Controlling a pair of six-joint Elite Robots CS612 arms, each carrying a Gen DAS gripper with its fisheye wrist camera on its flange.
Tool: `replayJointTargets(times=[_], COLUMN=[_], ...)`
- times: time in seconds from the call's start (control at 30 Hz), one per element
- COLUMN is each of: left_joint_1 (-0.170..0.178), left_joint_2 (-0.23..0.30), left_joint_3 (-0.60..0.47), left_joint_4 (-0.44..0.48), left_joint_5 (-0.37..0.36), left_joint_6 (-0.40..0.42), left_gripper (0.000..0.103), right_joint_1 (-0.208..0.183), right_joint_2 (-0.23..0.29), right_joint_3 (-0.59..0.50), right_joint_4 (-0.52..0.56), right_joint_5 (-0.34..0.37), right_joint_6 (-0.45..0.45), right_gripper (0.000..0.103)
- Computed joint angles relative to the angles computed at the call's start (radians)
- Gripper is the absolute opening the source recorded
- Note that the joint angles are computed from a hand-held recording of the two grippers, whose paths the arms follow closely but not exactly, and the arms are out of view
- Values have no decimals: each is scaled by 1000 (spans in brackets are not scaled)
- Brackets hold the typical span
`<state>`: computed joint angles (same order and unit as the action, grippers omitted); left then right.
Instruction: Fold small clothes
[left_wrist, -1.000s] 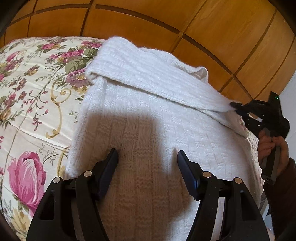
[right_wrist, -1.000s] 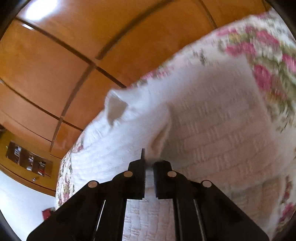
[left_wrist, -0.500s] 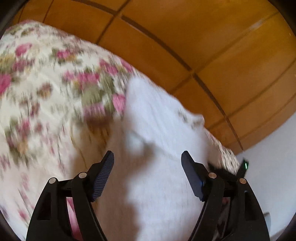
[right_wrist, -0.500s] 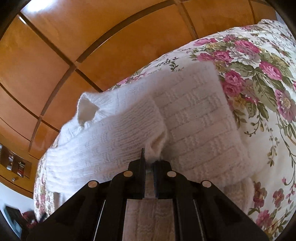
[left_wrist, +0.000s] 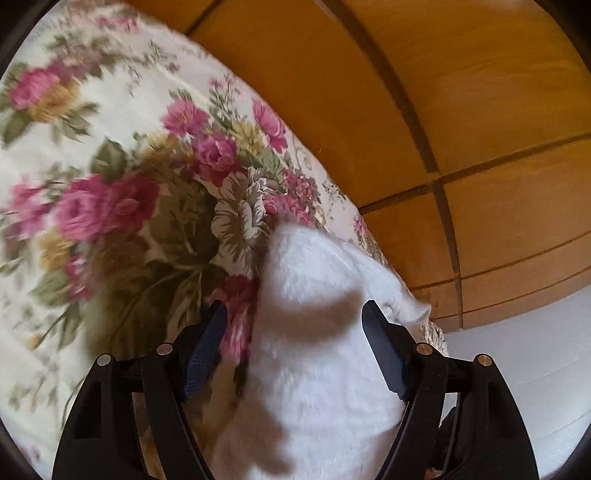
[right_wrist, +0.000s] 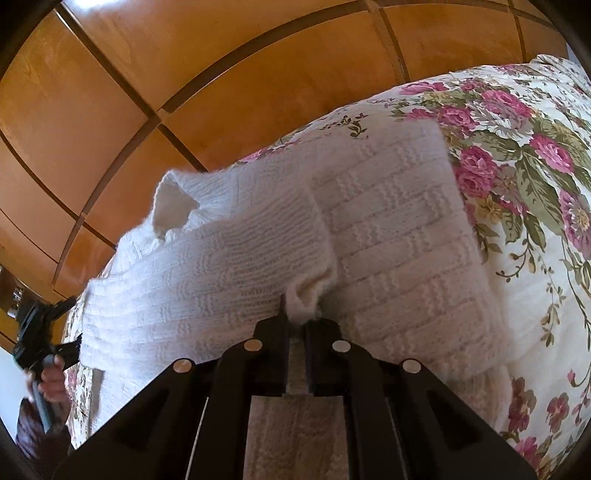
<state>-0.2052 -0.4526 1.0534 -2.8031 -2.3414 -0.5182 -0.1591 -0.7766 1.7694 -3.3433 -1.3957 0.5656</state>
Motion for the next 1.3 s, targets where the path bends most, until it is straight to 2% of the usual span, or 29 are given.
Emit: replayJointTargets(times=[0.03, 0.1, 0.13, 0.17, 0.23, 0.27, 0.33, 0.37, 0.4, 0.43, 0.47, 0.53, 0.57, 0.6, 0.7, 0.77, 0.83, 0.93, 0.97, 1.03, 1.07, 1.1, 1.2, 1.27, 1.3], left_joint_1=[1, -1, -4, -8, -17, -22, -35, -49, -64, -83, -95, -124, -133, -135, -122, -124, -133, -153, -154, -150, -149, -151, -151, -153, -152], left_joint_2=[12, 31, 31, 22, -8, -28, -74, -98, -124, -137, -141, -156, -164, -174, -200, -216, -234, -220, -217, -208, -205, -201, -195, -190, -185], left_joint_3=[-16, -40, -43, -33, 7, 35, 95, 127, 154, 166, 166, 180, 198, 222, 282, 323, 359, 348, 346, 338, 338, 333, 321, 317, 312], left_joint_4=[1, -5, -5, -17, -74, -114, -180, -192, -170, -139, -100, -41, -57, -92, -185, -262, -247, -195, -186, -180, -183, -179, -147, -121, -113], left_joint_5=[-26, -68, -69, -58, -11, 22, 112, 194, 298, 396, 453, 642, 705, 726, 658, 589, 561, 576, 571, 552, 548, 551, 556, 570, 566], left_joint_6=[-4, -7, 8, 38, 96, 121, 210, 266, 347, 387, 411, 414, 398, 364, 295, 319, 399, 436, 434, 422, 421, 425, 443, 453, 442], left_gripper=[74, 62, 42, 28, 19, 19, 19, 19, 19, 19, 23, 31, 31, 31, 33, 33, 33, 33, 33, 33, 33, 33, 33, 34, 34], right_joint_1=[0, -1, -1, 0, 3, 5, 17, 23, 30, 40, 49, 56, 58, 59, 69, 66, 63, 65, 66, 73, 79, 83, 87, 91, 93], right_joint_2=[1, 2, 2, -1, -12, -18, -32, -37, -40, -41, -38, -29, -27, -25, -27, -31, -34, -44, -51, -67, -72, -78, -82, -69, -57], right_joint_3=[-1, -1, -2, -4, -7, -5, 2, 4, 4, -1, -9, -20, -20, -21, -26, -21, -17, -12, -8, 5, 12, 19, 17, -6, -25], right_joint_4=[-3, -4, 0, 11, 34, 31, 1, -6, -1, 23, 57, 101, 104, 103, 117, 115, 124, 142, 152, 148, 123, 102, 64, 72, 105], right_joint_5=[2, 4, 5, 2, -4, -12, -60, -85, -113, -151, -182, -220, -228, -235, -283, -277, -258, -269, -275, -316, -341, -350, -310, -280, -265], right_joint_6=[-2, -5, -6, -10, -28, -40, -78, -96, -114, -137, -154, -152, -147, -142, -147, -136, -143, -140, -139, -136, -144, -158, -206, -239, -255], right_gripper=[5, 5, 5, 5, 7, 7, 6, 6, 6, 6, 6, 6, 6, 6, 6, 6, 6, 7, 11, 39, 47, 47, 48, 50, 55])
